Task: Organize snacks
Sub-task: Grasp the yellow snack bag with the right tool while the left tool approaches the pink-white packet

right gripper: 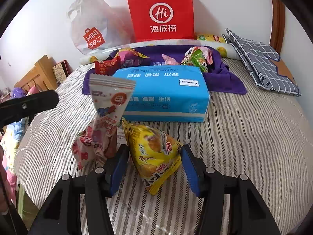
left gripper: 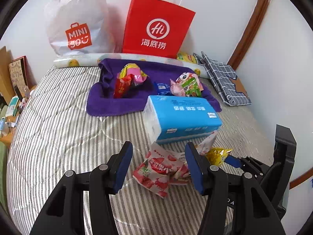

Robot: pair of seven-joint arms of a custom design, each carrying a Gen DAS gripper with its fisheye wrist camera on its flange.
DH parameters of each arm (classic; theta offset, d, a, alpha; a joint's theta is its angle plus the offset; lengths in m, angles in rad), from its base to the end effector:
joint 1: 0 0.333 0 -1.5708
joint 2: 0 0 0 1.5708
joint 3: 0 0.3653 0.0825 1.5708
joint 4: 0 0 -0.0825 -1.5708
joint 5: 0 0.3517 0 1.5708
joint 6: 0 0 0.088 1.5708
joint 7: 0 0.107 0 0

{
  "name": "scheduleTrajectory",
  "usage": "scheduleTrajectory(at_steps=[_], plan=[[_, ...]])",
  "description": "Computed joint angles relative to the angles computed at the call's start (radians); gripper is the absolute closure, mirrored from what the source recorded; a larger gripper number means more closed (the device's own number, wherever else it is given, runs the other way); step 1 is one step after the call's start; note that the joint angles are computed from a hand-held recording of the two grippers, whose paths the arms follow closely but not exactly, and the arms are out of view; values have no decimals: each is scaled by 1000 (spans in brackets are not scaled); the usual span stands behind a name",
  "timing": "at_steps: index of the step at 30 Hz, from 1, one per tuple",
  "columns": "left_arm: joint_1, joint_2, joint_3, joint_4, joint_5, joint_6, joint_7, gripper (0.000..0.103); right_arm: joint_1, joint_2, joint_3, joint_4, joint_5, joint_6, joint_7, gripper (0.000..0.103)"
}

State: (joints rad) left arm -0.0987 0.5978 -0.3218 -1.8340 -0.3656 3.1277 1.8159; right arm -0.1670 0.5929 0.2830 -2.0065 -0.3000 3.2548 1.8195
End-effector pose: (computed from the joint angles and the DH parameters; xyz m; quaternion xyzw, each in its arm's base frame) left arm 0.6631 -0.2170 0.3570 -0.5968 0.7162 -0.3455 0.1075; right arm 0.6525 0.0783 0.3148 -0.6899 0.6393 -0.1654 0.2968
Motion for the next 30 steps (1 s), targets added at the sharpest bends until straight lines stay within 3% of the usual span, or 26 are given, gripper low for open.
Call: scheduleTrajectory(at_steps=[5, 9, 11, 15, 21, 28, 30], plan=[[11, 9, 1, 2, -5, -6, -7, 48, 55, 16, -58, 21, -1, 22, 10, 50], [46, 14, -38, -7, -14, 3, 12, 48, 73, 21, -83, 15, -9, 61, 22, 52], [52, 17, -45, -10, -16, 6, 18, 47, 73, 17, -88, 10, -22, 69, 30, 59], [44, 28, -36, -5, -18, -8, 15, 47, 58, 4, -87, -12, -45, 98, 49, 60], [21, 53, -16, 18, -12, -41, 17, 45, 76, -33, -139, -61, -69, 147, 90, 61], [-32, 89, 35, 71, 14, -106, 8, 45, 159, -70, -273, -112, -52, 163, 100, 61], [-48, 103, 51, 91, 27, -128, 6, 45, 162, -70, -287, -117, -45, 163, 100, 61]])
